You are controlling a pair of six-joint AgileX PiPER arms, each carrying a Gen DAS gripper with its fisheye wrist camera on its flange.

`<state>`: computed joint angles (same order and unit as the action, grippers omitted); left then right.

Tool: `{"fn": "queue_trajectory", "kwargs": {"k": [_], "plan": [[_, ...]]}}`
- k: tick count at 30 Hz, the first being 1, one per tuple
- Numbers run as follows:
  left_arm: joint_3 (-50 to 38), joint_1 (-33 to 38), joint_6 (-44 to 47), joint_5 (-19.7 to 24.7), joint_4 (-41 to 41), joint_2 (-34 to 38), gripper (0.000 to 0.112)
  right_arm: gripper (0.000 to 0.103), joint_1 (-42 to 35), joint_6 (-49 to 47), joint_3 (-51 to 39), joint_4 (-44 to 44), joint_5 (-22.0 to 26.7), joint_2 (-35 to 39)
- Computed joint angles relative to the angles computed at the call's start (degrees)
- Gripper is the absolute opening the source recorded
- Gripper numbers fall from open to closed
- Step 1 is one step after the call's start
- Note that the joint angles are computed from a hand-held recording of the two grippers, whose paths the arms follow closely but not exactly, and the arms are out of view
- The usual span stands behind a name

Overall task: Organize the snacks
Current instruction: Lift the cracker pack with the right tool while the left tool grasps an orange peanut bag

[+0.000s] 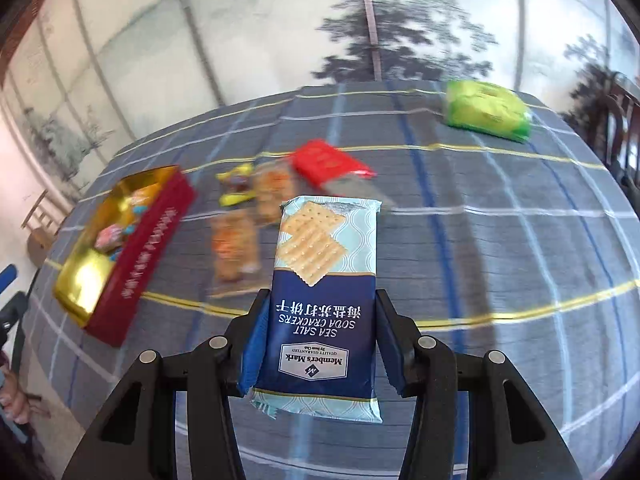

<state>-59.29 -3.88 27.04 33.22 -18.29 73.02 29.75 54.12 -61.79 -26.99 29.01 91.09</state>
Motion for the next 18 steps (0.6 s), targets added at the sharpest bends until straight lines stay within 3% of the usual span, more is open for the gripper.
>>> {"fn": "queue_trajectory", "kwargs": {"k": [3,7,14,18], "plan": [[-6.6,-4.0,0.0,5.6,-5.1,3.7,0.102,0.05,-5.6,5.1,3.8,-7.8,1.6,-0.9],[-18.9,-9.0,-7.8,12.3,-8.6,15.0,0.101,0.051,-12.0,9.9,7.7,-13.3,-2.1,-1.1],[-47.3,-15.5,-28.3,25.9,-0.6,41.3,0.099,0.05,-16.5,7.6,9.7,-10.7,-10.2,-0.1],[-64.0,-18.8,-35.1,35.7,7.7,53.9,0.068,0.05,-17.6,1.5,10.8,-5.3,-14.1,-0.4]]}}
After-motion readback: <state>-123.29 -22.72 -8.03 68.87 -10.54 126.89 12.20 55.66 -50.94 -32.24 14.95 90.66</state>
